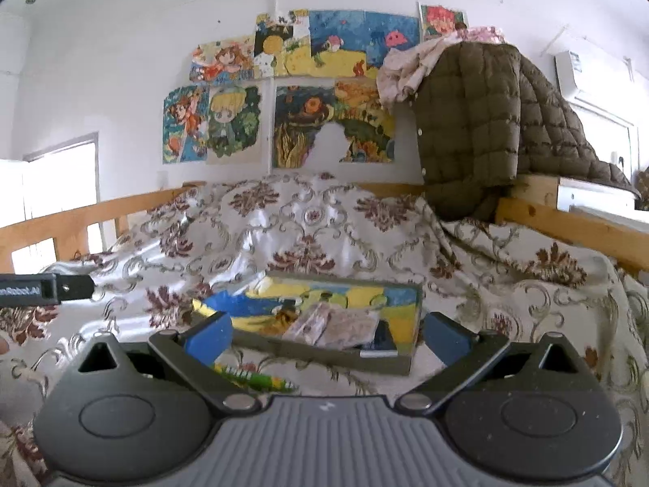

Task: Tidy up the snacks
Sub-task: 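Move both open tools back from the tray toward the snack pile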

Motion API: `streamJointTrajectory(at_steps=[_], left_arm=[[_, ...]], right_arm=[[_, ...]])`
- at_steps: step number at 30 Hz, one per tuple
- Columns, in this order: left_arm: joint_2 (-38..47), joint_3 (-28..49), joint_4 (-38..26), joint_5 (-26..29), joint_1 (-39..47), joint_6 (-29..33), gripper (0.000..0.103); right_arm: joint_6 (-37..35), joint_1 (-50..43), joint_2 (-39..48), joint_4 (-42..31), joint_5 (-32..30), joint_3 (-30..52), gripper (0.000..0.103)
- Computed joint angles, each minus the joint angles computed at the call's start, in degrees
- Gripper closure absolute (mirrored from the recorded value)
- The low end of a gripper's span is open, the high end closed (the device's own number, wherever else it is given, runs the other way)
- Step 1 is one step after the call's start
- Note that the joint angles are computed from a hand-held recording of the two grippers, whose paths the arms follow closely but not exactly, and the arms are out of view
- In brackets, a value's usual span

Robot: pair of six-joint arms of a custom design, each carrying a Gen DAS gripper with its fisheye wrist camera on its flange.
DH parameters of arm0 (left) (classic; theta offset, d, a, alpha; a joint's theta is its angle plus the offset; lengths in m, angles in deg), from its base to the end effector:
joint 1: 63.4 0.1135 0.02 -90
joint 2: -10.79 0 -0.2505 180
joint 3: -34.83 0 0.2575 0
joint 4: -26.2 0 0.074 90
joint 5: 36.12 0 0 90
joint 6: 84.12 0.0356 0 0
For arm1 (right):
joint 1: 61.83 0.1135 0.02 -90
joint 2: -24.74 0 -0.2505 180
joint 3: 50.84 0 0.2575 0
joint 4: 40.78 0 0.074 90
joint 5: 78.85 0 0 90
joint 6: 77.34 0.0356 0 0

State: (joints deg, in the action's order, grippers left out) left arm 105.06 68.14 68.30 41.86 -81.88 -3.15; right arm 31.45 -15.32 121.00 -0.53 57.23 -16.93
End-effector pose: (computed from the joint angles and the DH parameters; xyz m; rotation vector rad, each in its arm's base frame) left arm 0.2552 -0.0775 0.1030 0.0139 1.8945 -0.1280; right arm 0.1963 0.1697 0.0973 0.0678 1.8336 0.0090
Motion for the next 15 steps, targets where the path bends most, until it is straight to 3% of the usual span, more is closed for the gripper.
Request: streamJointTrajectory(at_steps=[7, 12, 15], left_arm=[[-5.37, -3.45, -7.74, 1.40, 1.44, -2.99, 0.001], [-6.05, -2.18, -14.62, 0.16, -0.02, 0.01, 0.001], [-4.79, 0.26, -19.39, -0.85, -1.28, 1.75, 0.001]], right_arm=[[8.41, 4.16, -3.68, -11.60, 5.89, -0.34, 0.000], [16.71, 4.00, -6.43, -25.06, 4.67, 1.58, 0.000], [17.74, 3.59, -5.85, -30.30, 1.56, 3.45, 0.000]])
